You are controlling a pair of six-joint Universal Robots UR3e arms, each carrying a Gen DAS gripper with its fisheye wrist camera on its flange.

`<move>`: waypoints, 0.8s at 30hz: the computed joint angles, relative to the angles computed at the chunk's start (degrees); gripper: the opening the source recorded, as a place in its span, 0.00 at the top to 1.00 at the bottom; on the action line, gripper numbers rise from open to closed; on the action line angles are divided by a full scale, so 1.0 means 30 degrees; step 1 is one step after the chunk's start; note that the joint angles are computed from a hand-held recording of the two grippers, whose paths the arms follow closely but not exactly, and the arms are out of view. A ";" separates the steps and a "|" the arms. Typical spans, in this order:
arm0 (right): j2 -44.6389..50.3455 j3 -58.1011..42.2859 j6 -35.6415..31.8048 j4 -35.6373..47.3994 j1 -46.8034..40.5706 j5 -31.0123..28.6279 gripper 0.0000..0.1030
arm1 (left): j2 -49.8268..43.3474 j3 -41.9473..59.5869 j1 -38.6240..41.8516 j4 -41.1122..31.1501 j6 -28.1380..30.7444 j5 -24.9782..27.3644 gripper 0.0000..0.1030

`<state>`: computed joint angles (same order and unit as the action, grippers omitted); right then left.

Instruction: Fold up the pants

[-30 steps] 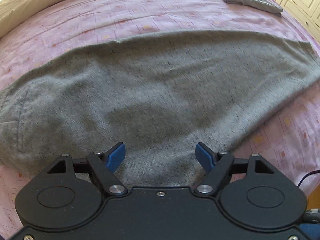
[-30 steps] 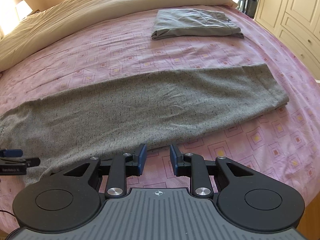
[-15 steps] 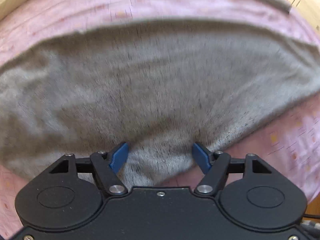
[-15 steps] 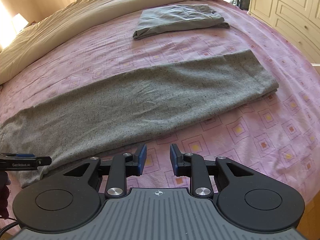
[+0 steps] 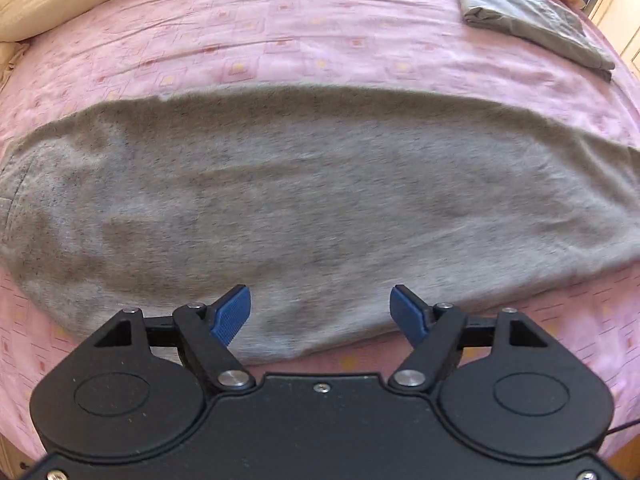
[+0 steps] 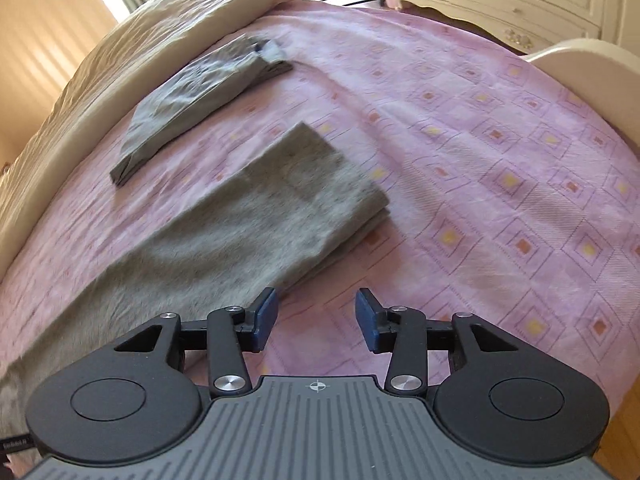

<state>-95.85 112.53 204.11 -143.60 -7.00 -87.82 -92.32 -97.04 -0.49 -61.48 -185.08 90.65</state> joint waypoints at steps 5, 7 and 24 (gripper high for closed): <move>0.1253 -0.0058 0.0274 -0.0820 -0.2208 0.2506 0.51 | -0.1381 0.2190 -0.1799 -0.0582 -0.0951 0.0278 0.26; 0.1931 -0.0388 0.0204 -0.0729 -0.2672 0.3151 0.49 | -0.2086 0.3102 -0.2449 -0.0749 -0.1231 0.0382 0.26; 0.6394 -0.4912 -0.2129 -0.0297 -0.2974 0.4305 0.88 | -1.0761 1.4960 -0.4342 -0.3487 -0.2356 0.0191 0.26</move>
<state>-76.66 97.79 197.72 -144.49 -15.92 -74.91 -124.60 -52.16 -13.52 -71.94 -192.15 91.22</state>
